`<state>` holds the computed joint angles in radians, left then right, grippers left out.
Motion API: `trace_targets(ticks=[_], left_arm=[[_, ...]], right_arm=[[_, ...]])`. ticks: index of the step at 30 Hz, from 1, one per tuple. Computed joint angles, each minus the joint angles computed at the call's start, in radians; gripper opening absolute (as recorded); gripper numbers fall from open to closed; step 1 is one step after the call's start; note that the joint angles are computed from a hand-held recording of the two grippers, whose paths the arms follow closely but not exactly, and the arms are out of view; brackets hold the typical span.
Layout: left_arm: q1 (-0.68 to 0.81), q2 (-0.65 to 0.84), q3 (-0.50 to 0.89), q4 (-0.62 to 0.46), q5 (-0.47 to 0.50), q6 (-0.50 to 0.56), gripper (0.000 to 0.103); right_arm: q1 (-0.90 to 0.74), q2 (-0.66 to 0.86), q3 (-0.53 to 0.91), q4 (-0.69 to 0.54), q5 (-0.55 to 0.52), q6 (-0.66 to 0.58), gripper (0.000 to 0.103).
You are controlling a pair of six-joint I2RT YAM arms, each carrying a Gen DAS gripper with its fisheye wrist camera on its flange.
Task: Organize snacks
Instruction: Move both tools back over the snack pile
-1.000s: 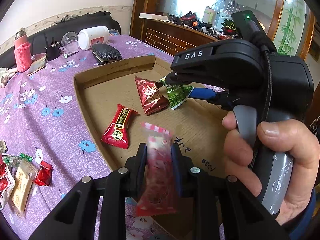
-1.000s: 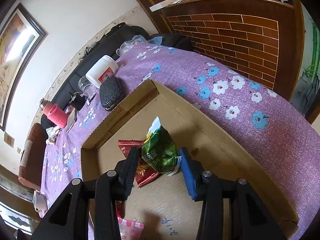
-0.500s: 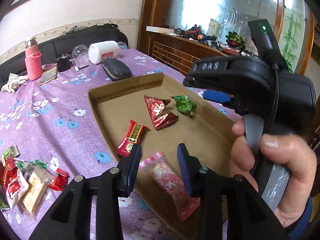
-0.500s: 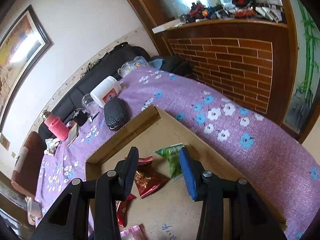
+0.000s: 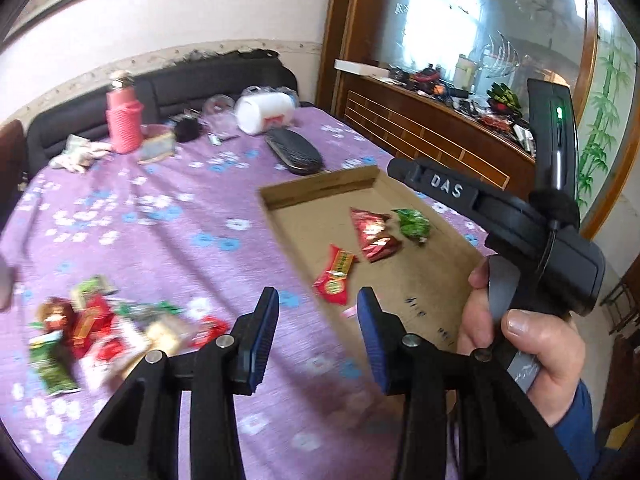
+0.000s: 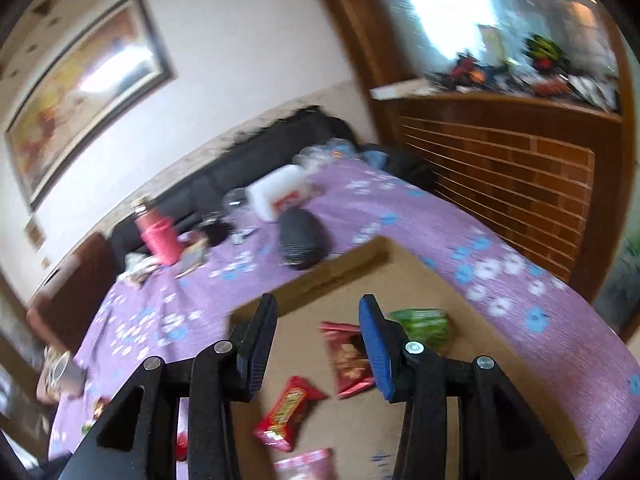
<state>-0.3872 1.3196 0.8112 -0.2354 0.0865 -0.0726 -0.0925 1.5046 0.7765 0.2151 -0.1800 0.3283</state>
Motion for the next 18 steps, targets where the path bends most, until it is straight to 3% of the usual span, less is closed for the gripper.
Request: trace_targets(ticks=[5, 10, 14, 18], left_arm=[[0.162, -0.175, -0.091, -0.059, 0.01, 0.062, 0.048], [0.478, -0.227, -0.128, -0.123, 0.175, 0.167, 0.048], [0.717, -0.145, -0.101, -0.16, 0.271, 0.259, 0.048], [0.824, 0.014, -0.031, -0.172, 0.275, 0.293, 0.048]], right_arm=[[0.098, -0.035, -0.048, 0.065, 0.021, -0.086, 0.045], [0.209, -0.051, -0.038, -0.008, 0.012, -0.145, 0.046], [0.262, -0.067, -0.03, -0.084, -0.055, -0.146, 0.051], [0.335, -0.075, -0.037, -0.126, -0.073, -0.134, 0.051]])
